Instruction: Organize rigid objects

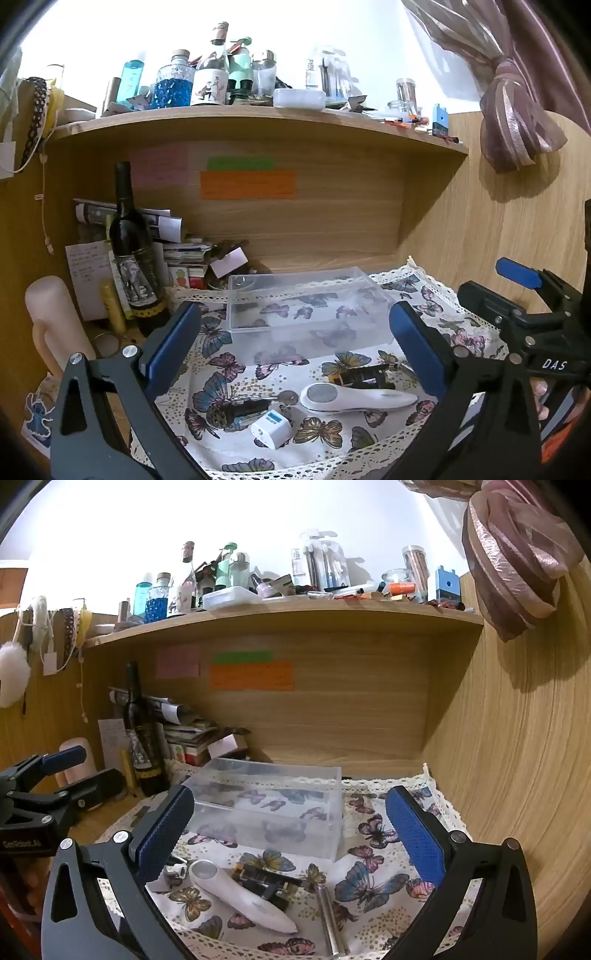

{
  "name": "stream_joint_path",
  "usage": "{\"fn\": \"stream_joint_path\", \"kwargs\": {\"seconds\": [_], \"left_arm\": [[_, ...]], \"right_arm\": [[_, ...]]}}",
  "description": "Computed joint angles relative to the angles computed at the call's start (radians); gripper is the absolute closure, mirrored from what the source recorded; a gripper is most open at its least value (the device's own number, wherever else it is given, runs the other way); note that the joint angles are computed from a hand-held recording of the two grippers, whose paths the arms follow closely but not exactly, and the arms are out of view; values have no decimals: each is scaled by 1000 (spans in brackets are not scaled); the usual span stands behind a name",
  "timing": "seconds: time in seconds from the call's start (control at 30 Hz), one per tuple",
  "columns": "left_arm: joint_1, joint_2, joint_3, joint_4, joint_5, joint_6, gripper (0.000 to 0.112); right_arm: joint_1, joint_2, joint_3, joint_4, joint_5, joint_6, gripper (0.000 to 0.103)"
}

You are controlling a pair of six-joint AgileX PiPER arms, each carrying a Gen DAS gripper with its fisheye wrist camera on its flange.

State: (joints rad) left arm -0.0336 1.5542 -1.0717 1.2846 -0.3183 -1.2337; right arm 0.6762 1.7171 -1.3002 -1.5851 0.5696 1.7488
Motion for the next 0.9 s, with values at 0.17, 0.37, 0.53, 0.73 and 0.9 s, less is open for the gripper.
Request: {"fn": "stream_joint_path", "kwargs": {"seconds": [0.17, 0.37, 0.53, 0.73, 0.9], "left_arm": [[1, 7, -7, 0, -3, 4, 9], [-2, -2, 7, -67, -7, 80, 9], [-2, -5, 7, -61, -7, 74, 9], [-4, -13, 13, -91, -7, 101, 9], [-3, -14, 11, -75, -9, 83, 9]], "right_arm": [[-4, 2, -1, -3, -16, 5, 0], [3, 14, -13, 9, -10, -1, 0], [-6, 4, -5, 11, -25, -5, 0], [-4, 3, -7, 10, -25, -9, 0], [0, 2, -8, 8, -24, -9, 0]]}}
